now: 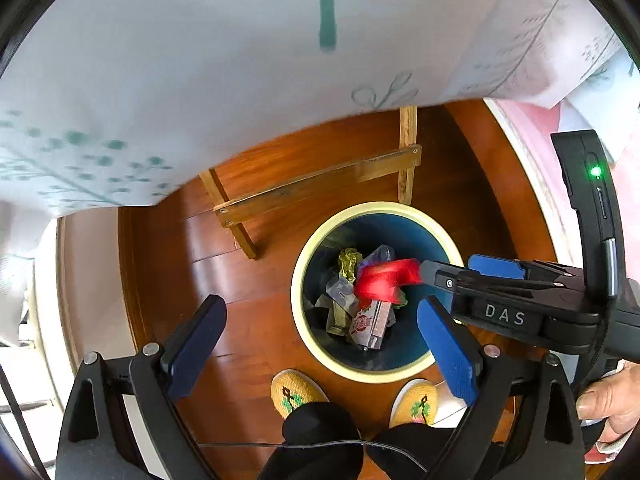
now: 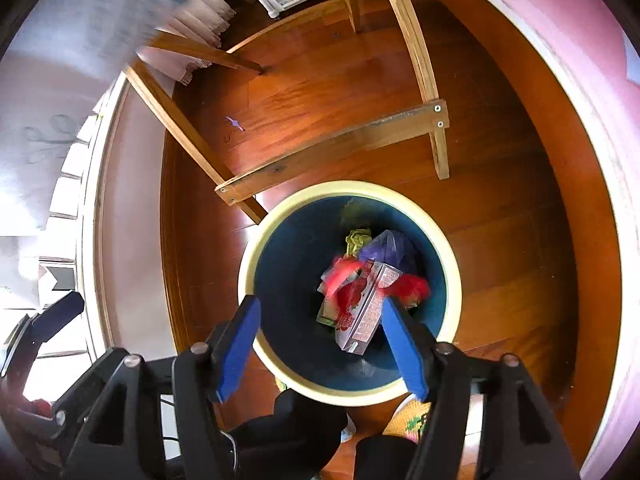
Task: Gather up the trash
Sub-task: 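Carry pink box and red packet over the trash bin and open both tools, then raise both empty tools back toward the table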
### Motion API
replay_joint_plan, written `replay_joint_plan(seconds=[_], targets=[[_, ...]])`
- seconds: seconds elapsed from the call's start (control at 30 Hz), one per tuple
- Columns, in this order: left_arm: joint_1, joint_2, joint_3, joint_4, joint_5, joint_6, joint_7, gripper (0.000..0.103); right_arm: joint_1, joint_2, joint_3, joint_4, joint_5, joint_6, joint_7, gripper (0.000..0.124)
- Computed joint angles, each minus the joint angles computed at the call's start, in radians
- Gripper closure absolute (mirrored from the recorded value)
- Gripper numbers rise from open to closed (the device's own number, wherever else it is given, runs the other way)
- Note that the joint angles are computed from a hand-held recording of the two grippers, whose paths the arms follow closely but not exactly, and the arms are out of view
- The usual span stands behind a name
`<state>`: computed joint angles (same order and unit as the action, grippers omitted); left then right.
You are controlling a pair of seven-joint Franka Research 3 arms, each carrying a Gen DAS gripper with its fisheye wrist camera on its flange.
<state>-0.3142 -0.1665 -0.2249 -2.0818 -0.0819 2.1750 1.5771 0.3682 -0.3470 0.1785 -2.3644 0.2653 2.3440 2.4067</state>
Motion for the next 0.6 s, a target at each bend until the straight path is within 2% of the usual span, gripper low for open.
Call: replay_joint_plan(seconds=[0.27,0.6], targets=[[0.004,-0.073,0.013,0.098,-0.005,-0.152,-0.008,0.006,-0.010,-0.050,0.006,0.121,-0.033,-0.169,0.044,0.060],[0.023,-0.083,0.015,0.397,0.017,-0.357,-0.060,0.006,-0.032,-0.108,0.012,0.372,-0.058,-0.425,0.051,0.060]])
